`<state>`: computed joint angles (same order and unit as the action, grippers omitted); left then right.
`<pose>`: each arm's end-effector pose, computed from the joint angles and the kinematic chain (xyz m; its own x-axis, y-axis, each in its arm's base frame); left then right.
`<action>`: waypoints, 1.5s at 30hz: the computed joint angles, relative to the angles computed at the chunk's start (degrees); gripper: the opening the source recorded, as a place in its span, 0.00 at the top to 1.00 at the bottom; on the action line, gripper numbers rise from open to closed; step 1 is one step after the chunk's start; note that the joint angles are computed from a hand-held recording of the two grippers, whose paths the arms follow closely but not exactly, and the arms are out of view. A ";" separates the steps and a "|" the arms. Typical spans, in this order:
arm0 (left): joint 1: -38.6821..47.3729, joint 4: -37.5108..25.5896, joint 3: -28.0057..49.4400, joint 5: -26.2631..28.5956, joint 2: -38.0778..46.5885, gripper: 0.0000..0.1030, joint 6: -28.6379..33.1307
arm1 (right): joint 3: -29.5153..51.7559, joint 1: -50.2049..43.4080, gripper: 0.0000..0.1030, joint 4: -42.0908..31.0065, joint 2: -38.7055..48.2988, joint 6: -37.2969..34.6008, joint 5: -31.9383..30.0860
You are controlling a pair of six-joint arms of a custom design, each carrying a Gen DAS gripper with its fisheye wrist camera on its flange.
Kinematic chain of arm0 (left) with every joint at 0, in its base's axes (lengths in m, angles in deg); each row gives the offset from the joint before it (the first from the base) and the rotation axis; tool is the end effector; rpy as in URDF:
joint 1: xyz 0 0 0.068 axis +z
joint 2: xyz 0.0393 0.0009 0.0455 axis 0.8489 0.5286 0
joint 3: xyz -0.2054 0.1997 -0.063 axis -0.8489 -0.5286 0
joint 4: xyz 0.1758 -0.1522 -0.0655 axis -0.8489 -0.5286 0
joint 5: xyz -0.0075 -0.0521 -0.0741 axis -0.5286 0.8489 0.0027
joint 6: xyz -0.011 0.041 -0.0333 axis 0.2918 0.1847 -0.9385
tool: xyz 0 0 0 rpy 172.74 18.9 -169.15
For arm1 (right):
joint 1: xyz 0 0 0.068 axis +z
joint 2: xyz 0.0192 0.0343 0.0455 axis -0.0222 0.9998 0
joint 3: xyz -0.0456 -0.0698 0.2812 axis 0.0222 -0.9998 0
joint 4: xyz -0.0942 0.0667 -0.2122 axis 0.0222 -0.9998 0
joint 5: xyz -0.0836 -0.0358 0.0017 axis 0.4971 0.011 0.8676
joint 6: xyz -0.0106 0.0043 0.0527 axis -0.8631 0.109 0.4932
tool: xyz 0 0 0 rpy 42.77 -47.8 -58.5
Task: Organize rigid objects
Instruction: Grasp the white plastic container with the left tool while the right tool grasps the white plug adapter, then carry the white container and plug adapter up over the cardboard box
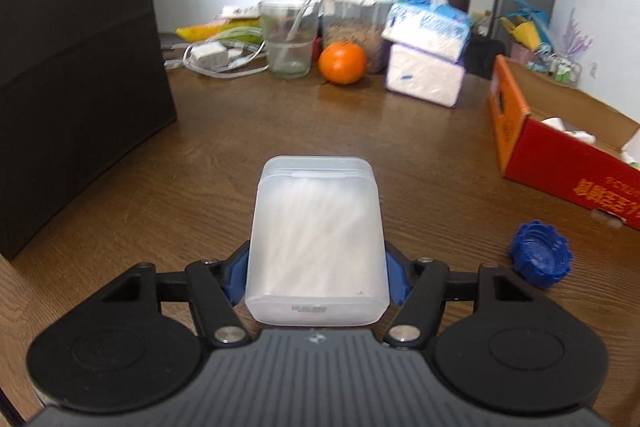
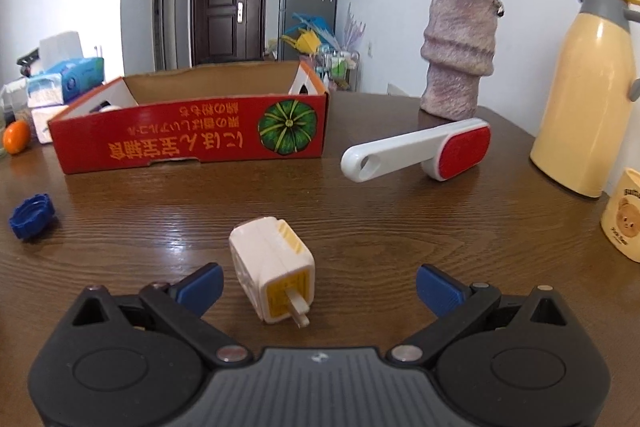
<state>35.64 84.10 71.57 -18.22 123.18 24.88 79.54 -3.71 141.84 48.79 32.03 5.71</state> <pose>0.2492 -0.0791 0.0798 -0.5436 -0.3779 -0.7494 -0.5606 0.8280 -0.0109 0.3163 -0.0125 0.0381 -0.6044 -0.0404 -0.7956 -0.0202 0.9992 -0.0353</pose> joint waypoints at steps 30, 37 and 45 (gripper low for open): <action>-4.52 2.84 -0.55 -3.40 0.71 0.36 1.49 | -3.32 0.30 0.70 8.05 0.36 1.72 -4.47; -5.83 2.93 -0.89 -4.39 0.44 0.36 1.11 | -7.03 0.89 0.70 13.78 -0.09 2.71 -5.25; -11.38 1.00 -0.96 -6.87 -2.37 0.36 -1.07 | -10.87 1.18 0.70 17.80 -2.33 4.32 -7.51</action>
<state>24.26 85.10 70.61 -25.09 120.81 23.81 68.67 -2.54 159.64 46.46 36.35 -1.80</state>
